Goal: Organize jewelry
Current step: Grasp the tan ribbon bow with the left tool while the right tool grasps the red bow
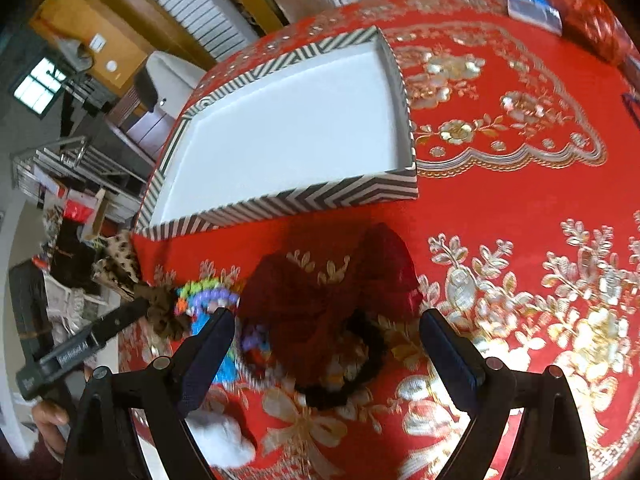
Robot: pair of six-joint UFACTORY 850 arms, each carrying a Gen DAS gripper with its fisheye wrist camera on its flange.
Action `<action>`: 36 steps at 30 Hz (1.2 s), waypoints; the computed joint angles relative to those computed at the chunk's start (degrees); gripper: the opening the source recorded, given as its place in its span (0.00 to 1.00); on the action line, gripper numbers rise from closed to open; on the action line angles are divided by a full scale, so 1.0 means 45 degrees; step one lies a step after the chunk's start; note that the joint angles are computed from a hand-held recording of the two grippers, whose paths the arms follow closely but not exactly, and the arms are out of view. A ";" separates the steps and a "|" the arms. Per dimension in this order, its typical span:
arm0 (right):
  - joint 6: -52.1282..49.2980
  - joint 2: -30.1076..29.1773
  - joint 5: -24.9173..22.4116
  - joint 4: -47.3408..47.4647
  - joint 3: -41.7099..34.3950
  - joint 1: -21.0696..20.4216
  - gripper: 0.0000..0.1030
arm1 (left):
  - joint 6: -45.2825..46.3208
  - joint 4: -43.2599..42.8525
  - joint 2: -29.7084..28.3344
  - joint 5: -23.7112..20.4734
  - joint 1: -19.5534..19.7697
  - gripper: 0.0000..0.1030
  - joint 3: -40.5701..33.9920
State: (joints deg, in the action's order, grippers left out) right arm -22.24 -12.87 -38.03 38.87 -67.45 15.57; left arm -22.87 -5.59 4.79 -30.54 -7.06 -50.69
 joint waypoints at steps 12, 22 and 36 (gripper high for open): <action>0.0645 -0.0689 0.0197 -0.1248 -0.0656 0.0305 0.46 | -0.0076 0.0101 -0.1340 -0.0201 0.0186 0.68 -0.1032; -0.1998 -0.0220 -0.0092 0.0973 -0.0202 -0.0242 0.15 | 0.1392 -0.0826 -0.1641 0.0036 0.0165 0.22 -0.1143; -0.3162 0.0504 -0.0326 0.2297 -0.0785 -0.0318 0.15 | 0.3023 -0.2630 0.0368 0.0080 0.0813 0.20 -0.0630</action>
State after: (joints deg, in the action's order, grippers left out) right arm -36.47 -10.60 -39.49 49.21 -70.98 14.14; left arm -9.26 -17.42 6.45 -30.18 -3.40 -53.53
